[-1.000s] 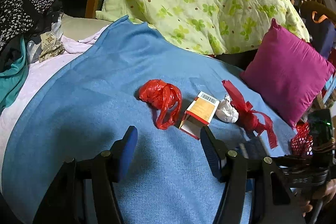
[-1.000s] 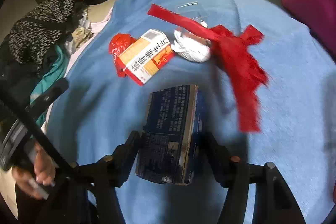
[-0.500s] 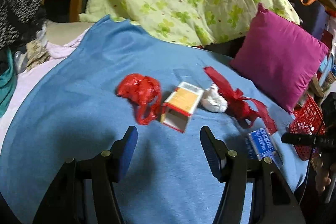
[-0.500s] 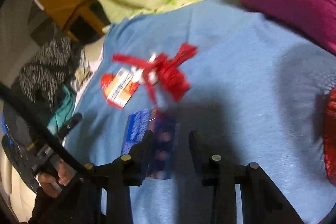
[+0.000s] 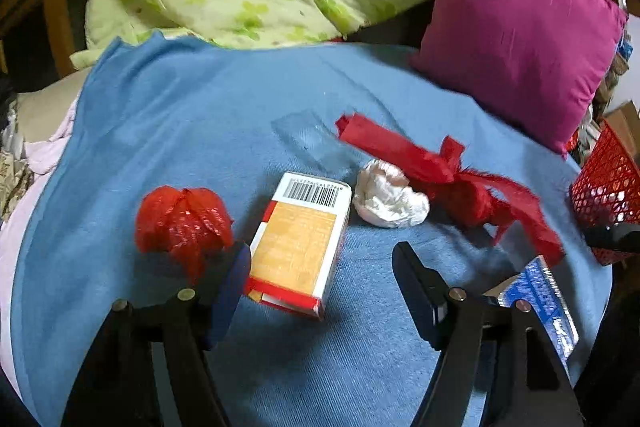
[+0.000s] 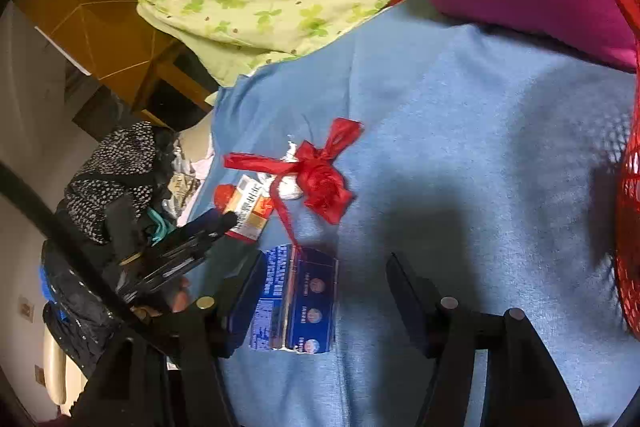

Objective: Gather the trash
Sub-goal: 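Hold the blue box in the right tool while the left tool grasps the orange-and-white box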

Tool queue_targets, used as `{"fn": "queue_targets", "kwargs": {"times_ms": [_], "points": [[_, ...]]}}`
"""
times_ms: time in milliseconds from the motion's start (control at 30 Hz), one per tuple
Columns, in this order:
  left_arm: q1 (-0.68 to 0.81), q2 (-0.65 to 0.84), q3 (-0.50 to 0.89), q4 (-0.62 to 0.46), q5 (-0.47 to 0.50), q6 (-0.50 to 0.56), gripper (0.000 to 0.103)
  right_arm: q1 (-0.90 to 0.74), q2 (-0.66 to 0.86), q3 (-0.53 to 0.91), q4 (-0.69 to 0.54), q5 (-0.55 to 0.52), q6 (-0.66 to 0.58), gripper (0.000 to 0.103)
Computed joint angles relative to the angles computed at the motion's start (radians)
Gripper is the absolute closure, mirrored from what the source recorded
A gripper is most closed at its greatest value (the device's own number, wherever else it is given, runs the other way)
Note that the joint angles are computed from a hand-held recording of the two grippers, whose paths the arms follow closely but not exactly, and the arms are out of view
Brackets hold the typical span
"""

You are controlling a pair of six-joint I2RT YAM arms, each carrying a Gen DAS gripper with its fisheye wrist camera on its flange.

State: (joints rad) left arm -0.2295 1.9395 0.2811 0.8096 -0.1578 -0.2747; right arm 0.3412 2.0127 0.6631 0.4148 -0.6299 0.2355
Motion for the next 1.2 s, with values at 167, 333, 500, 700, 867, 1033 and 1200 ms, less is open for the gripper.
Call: {"fn": "queue_targets", "kwargs": {"times_ms": [167, 333, 500, 700, 867, 1033, 1200], "points": [[0.008, 0.036, -0.024, 0.096, 0.009, -0.018, 0.039, 0.072, -0.038, -0.034, 0.026, 0.058, -0.049, 0.037], [-0.045, -0.004, -0.041, 0.066, -0.051, -0.018, 0.072, 0.246, -0.071, -0.071, 0.078, 0.250, -0.099, 0.031], [-0.018, -0.009, -0.108, 0.152, 0.015, -0.061, 0.075, 0.426, -0.050, -0.068, 0.111, 0.470, -0.132, 0.024], [-0.026, -0.040, -0.127, 0.153, -0.051, -0.040, 0.047, 0.591, 0.055, 0.010, 0.072, 0.775, -0.154, 0.024], [-0.029, -0.029, -0.052, 0.072, -0.042, 0.015, 0.037, 0.557, 0.123, 0.069, 0.010, 0.750, -0.126, 0.024], [-0.016, 0.035, 0.022, 0.029, -0.038, 0.027, 0.037, 0.475, 0.089, 0.020, 0.053, 0.635, -0.105, 0.039], [-0.018, 0.051, 0.016, 0.045, -0.019, 0.015, 0.037, 0.436, 0.048, -0.049, 0.113, 0.591, -0.144, 0.040]]}}
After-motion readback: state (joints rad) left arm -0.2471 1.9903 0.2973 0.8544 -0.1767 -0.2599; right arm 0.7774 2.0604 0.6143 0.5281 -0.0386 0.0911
